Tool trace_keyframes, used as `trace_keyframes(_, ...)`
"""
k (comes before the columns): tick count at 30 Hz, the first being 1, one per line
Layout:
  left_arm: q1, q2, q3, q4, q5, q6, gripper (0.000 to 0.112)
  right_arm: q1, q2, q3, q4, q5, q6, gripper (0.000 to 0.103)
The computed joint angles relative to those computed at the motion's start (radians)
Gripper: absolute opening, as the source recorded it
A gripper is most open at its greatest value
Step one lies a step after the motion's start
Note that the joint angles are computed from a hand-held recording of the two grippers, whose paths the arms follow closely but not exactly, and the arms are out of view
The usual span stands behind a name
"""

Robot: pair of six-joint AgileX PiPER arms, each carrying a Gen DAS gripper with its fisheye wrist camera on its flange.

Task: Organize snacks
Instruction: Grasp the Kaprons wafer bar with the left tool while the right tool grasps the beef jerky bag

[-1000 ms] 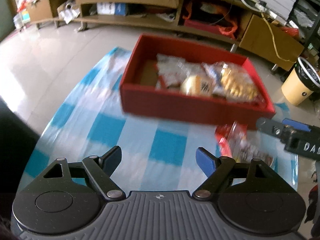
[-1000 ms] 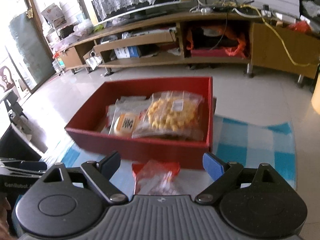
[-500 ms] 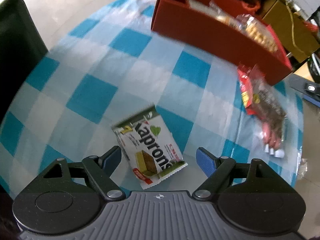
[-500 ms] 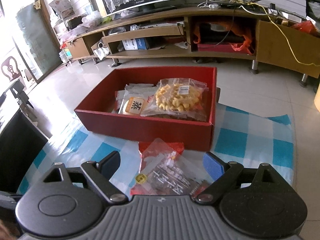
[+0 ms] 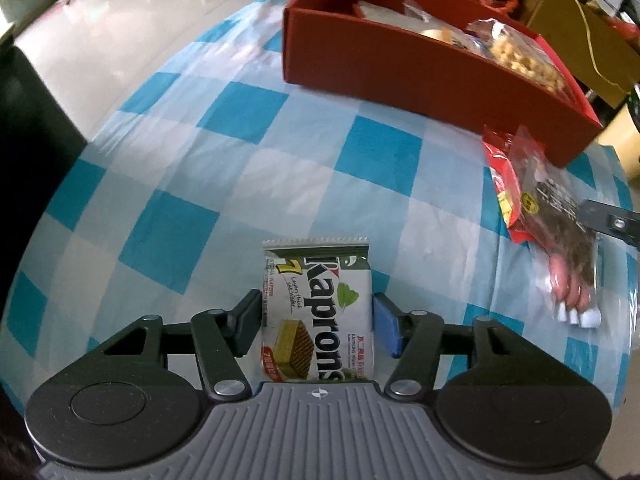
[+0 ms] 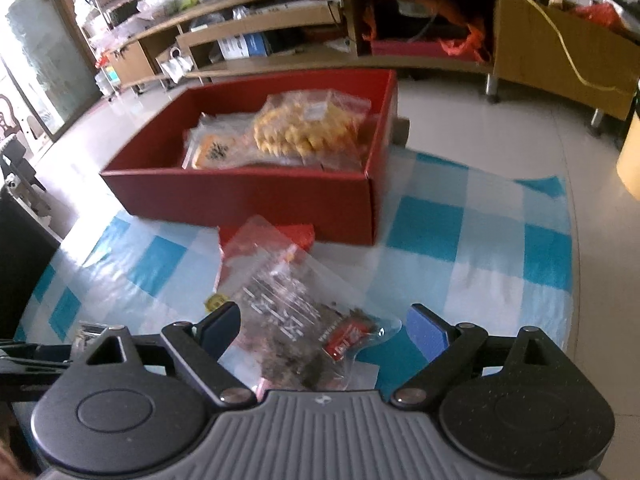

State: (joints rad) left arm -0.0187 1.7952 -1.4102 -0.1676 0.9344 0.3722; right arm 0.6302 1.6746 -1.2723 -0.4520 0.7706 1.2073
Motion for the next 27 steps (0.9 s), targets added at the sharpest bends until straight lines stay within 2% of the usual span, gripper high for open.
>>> trace_keyframes(6,0.001,-0.013,0.024,-0.011,-0.023,0.053,0.066,-0.026,0.03,-0.007,0.011,-0.059,-0.062,0.09)
trace_keyframes(9,-0.001,-0.007,0.023,-0.012,-0.028,0.064,0.066,-0.059,0.06,-0.017,0.108,-0.118,-0.144,0.09)
trace_keyframes(12,0.008,0.0,0.011,-0.022,-0.017,0.076,0.066,-0.057,0.065,-0.03,0.148,-0.116,-0.171,0.093)
trace_keyframes(14,0.016,0.011,-0.007,-0.036,-0.001,0.077,0.066,-0.064,0.037,-0.016,0.27,-0.131,-0.241,0.094)
trace_keyframes(16,0.024,0.02,-0.02,-0.046,0.01,0.084,0.067,-0.058,-0.008,0.035,0.389,-0.199,-0.295,0.094)
trace_keyframes(18,0.028,0.022,-0.023,-0.053,0.015,0.087,0.067,-0.027,-0.045,0.076,0.437,-0.244,-0.303,0.094)
trace_keyframes(20,0.028,0.02,-0.022,-0.053,0.017,0.088,0.068,0.029,-0.063,0.075,0.341,-0.217,-0.203,0.094)
trace_keyframes(23,0.026,0.018,-0.016,-0.049,0.012,0.08,0.072,0.101,-0.036,0.012,0.092,-0.082,0.003,0.094)
trace_keyframes(25,0.018,0.011,-0.002,-0.037,-0.006,0.073,0.074,0.088,-0.005,-0.016,0.072,-0.062,0.03,0.094)
trace_keyframes(27,0.008,0.005,0.015,-0.024,-0.026,0.071,0.079,0.065,0.037,-0.054,0.089,-0.054,-0.018,0.094)
